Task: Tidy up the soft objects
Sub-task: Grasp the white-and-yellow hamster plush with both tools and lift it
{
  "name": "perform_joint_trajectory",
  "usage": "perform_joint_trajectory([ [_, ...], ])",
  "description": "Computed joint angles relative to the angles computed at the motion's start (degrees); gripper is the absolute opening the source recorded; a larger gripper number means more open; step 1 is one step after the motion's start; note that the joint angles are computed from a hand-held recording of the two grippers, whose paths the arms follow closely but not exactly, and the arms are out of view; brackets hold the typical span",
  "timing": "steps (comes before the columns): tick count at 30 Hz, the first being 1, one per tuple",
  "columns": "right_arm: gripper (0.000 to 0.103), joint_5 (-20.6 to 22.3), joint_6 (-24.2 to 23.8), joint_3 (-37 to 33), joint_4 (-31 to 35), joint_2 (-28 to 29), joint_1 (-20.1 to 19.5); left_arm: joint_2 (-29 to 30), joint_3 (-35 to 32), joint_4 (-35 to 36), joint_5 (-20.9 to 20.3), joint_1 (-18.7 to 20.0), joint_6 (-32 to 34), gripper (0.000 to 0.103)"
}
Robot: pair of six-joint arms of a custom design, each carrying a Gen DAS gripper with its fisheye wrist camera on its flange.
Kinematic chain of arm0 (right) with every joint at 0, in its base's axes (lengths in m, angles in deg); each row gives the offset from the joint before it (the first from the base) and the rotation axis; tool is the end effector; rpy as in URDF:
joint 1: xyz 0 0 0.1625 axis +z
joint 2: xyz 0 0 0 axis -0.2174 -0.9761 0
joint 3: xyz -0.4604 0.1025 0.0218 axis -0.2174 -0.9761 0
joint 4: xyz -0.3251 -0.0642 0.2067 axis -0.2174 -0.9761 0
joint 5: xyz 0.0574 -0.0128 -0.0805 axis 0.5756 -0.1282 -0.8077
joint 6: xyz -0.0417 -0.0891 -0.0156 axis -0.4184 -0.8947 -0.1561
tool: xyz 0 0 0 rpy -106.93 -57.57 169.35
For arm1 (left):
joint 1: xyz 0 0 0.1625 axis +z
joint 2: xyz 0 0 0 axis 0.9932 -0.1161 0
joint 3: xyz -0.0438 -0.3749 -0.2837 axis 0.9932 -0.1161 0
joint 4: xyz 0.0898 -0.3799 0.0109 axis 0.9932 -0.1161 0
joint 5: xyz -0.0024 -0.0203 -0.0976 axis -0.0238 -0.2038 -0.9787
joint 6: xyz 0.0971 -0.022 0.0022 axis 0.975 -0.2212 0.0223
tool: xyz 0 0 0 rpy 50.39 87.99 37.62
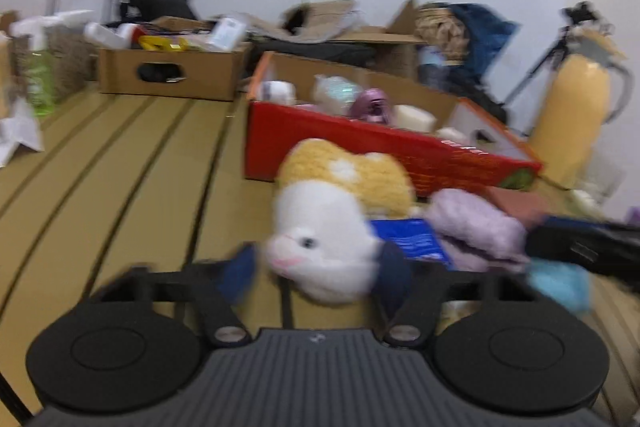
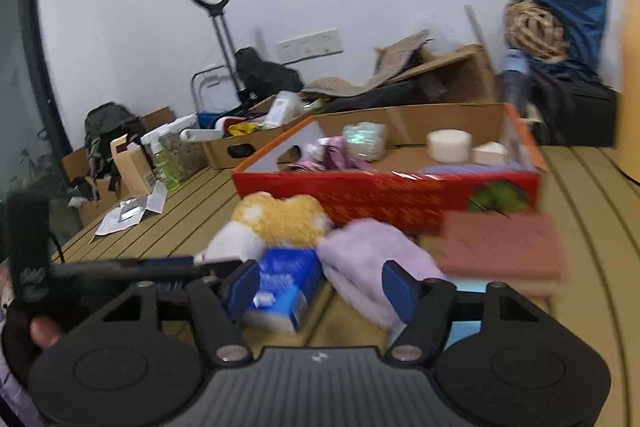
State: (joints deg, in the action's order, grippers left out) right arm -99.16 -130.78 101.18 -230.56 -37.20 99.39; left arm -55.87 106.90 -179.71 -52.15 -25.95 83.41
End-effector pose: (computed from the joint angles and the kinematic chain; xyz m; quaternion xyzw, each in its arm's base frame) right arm 0.0986 -0.8282 0.2724 0.3492 -0.8697 0.3361 0.0934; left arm -0.2630 -0.7868 0.0688 0.1314 0.8432 -0.4616 0.2423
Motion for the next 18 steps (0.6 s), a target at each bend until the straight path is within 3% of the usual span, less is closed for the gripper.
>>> perform_joint_trajectory([
  [2,0.063,-0.13,-1.4,-3.82,2.68,2.31,0.94,-0.96,1.66,-2.33,0.61,0.13,-0.29,0.057],
  [6,0.063,-1.25,-4.88,-11.79,9.83,7.13,2.66,-1.35,3.11,-10.26,8.42,0.47,-0.34,0.06],
  [9,0.063,-2.16,-6.62,-18.55,15.65,11.2,3.57,-2.58,4.36,-11.63,8.97,1.15,-5.27,0.063],
  [11,0.063,-2.01,-5.63,-22.78,19.43,13.44,3.95,-2.84,4.83,-14.68,8.77,1.23,-5.14,0.064],
  [13,0.063,-0.58,-5.35,-27.77,25.11,15.75,4.09,-2.86,5.0,-18.72,8.14,1.41,-4.9,0.076],
  [16,0.062,-2.89,-2.67,-33.94,28.34,19.6,4.89,-3.88,4.53,-14.89,4.62,2.58,-8.59,0.074],
  [18,0.046,-2.99,-1.51,-35.36,29.75,20.62,5.03,-4.6,4.75,-11.33,2.92,3.21,-12.06,0.067],
])
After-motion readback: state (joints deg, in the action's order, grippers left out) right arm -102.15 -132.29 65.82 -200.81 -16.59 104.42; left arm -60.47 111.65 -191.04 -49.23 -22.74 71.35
